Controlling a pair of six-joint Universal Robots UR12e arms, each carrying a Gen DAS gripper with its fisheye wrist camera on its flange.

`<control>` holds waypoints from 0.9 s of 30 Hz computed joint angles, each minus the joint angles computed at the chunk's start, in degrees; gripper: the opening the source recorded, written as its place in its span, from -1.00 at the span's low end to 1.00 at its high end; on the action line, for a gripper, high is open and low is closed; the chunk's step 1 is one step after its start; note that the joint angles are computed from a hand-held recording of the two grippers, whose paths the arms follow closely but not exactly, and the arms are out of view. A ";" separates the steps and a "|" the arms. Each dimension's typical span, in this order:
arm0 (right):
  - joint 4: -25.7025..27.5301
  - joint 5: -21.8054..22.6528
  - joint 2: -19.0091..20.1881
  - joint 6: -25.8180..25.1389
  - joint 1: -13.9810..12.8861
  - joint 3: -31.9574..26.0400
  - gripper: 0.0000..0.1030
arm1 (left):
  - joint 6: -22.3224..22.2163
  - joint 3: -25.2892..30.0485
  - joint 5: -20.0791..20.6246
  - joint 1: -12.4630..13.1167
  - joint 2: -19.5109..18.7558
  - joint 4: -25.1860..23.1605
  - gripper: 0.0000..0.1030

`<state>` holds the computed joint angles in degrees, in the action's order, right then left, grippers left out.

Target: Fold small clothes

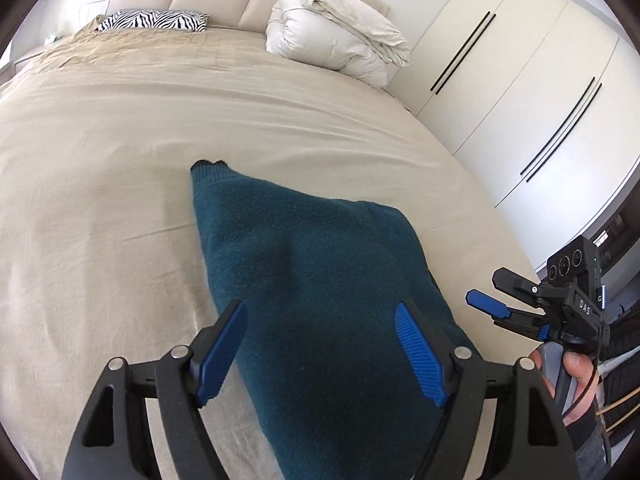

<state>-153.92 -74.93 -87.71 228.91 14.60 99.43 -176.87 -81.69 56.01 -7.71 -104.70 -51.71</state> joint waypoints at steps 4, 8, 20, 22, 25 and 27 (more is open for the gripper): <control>9.56 3.52 1.06 -1.52 -1.48 -1.38 0.52 | 0.37 0.82 0.78 0.88 -0.92 -7.07 0.52; 5.62 8.49 1.51 0.08 -2.90 0.78 0.49 | -2.00 1.49 -3.84 1.64 -2.29 -11.36 0.52; 20.06 3.54 7.77 -7.91 0.25 -9.26 -0.31 | 3.48 6.92 2.73 -1.25 -4.46 -16.96 -0.09; 24.86 -4.23 8.56 -11.66 2.95 -12.69 -0.50 | 4.23 6.69 5.44 -1.98 -3.75 -15.77 -0.17; 29.90 -13.96 9.54 -15.64 6.87 -17.18 -0.57 | 5.08 4.98 8.06 -2.34 -1.51 -13.26 -0.21; 30.22 -16.96 9.48 -16.09 8.70 -18.50 -0.58 | 6.68 2.99 8.26 -1.81 0.91 -11.16 -0.21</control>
<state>-123.70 -91.90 -78.23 212.82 23.30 80.93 -170.19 -78.70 64.26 -9.52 -103.79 -62.88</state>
